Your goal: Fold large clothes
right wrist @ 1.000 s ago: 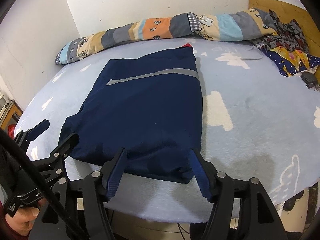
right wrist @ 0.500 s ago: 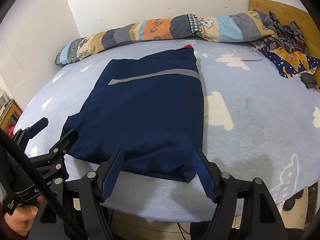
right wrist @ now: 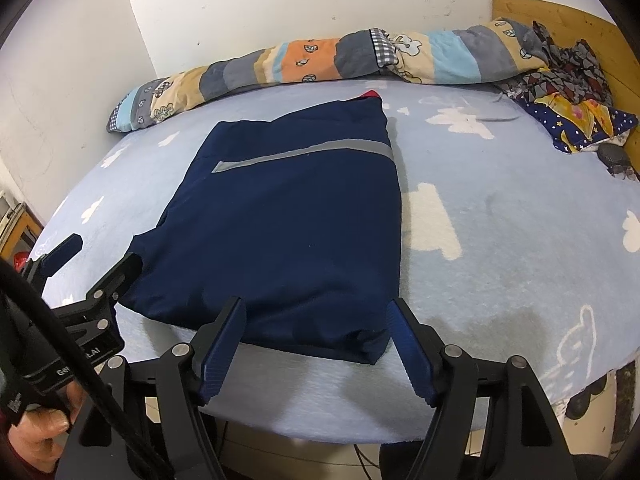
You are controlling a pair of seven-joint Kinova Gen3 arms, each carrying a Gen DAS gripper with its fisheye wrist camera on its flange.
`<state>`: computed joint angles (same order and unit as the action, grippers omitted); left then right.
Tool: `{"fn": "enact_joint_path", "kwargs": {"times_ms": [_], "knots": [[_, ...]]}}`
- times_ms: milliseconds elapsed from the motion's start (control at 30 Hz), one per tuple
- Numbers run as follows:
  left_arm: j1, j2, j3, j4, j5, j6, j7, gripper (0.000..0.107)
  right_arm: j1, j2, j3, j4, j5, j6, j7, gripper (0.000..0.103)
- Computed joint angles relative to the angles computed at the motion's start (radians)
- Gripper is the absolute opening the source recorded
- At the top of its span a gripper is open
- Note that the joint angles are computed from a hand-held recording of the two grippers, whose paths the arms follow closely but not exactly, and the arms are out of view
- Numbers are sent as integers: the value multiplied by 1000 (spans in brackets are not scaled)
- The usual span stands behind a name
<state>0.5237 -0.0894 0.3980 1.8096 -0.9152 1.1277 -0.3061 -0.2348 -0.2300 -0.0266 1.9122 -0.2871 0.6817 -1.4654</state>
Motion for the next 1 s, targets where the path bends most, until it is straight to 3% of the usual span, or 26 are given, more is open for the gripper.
{"fn": "enact_joint_path", "kwargs": {"times_ms": [300,533,1000], "knots": [[-2,-16,23,-43,-49,120,33,103,1,-12,9,10,-5,-19,1,78],[17,34,8,-130,-39,239,-47,103,3,-17,5,15,3,-36,-7,78],[62,41,0,-134,-66,259,-50,103,-4,-24,15,20,-1,-41,1,78]]}}
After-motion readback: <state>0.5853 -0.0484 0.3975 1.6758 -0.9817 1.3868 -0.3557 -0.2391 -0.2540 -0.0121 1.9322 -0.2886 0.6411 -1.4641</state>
